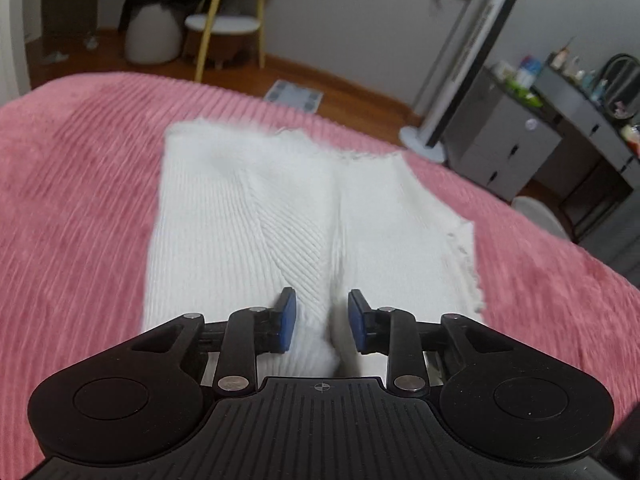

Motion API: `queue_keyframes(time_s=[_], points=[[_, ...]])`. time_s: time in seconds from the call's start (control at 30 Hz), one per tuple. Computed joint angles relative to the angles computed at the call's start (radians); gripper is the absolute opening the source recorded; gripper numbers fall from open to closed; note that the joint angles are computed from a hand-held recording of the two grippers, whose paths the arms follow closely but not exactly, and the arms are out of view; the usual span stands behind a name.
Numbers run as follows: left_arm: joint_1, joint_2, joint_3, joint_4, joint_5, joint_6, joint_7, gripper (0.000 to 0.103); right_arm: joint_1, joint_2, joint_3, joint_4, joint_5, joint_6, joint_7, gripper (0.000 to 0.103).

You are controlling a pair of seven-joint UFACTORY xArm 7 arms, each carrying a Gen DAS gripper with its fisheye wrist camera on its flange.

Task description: Fold small clothes

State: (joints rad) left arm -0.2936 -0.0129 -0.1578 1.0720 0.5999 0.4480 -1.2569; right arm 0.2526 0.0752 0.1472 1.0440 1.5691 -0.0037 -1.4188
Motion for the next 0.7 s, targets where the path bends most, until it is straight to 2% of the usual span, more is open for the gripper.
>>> queue_keyframes(time_s=[0.13, 0.17, 0.23, 0.3, 0.37, 0.43, 0.5, 0.57, 0.63, 0.7], points=[[0.030, -0.163, -0.049, -0.137, 0.195, 0.023, -0.249, 0.039, -0.005, 0.010, 0.002, 0.004, -0.014, 0.005, 0.020, 0.034], [0.046, -0.195, -0.068, -0.160, 0.204, 0.055, -0.288, 0.039, -0.004, 0.011, 0.004, 0.008, 0.000, 0.002, 0.004, 0.033], [0.073, -0.240, -0.108, -0.189, 0.208, 0.172, -0.337, 0.039, -0.002, 0.010, 0.005, 0.010, 0.008, -0.002, -0.005, 0.031], [0.084, -0.254, -0.109, -0.219, 0.176, 0.205, -0.333, 0.039, -0.001, 0.001, 0.003, 0.005, 0.013, 0.006, -0.005, 0.030], [0.087, -0.234, -0.088, -0.239, 0.115, 0.157, -0.295, 0.037, 0.002, -0.007, 0.003, 0.001, 0.020, 0.009, -0.009, 0.028], [0.091, -0.191, -0.097, -0.226, 0.100, 0.151, -0.287, 0.037, 0.006, -0.015, 0.002, -0.006, 0.012, 0.014, -0.001, 0.027], [0.078, -0.140, -0.110, -0.195, 0.129, 0.167, -0.260, 0.035, 0.009, -0.024, 0.002, -0.014, 0.011, 0.020, -0.005, 0.027], [0.044, -0.078, -0.133, -0.133, 0.196, 0.273, -0.254, 0.034, 0.011, -0.035, 0.001, -0.022, -0.004, 0.028, 0.004, 0.027], [0.005, -0.057, -0.138, -0.114, 0.264, 0.338, -0.272, 0.034, 0.010, -0.045, -0.003, -0.034, -0.058, 0.048, 0.060, 0.027], [-0.022, -0.088, -0.119, -0.143, 0.280, 0.334, -0.296, 0.038, 0.003, -0.055, -0.010, -0.045, -0.129, 0.081, 0.141, 0.028]])
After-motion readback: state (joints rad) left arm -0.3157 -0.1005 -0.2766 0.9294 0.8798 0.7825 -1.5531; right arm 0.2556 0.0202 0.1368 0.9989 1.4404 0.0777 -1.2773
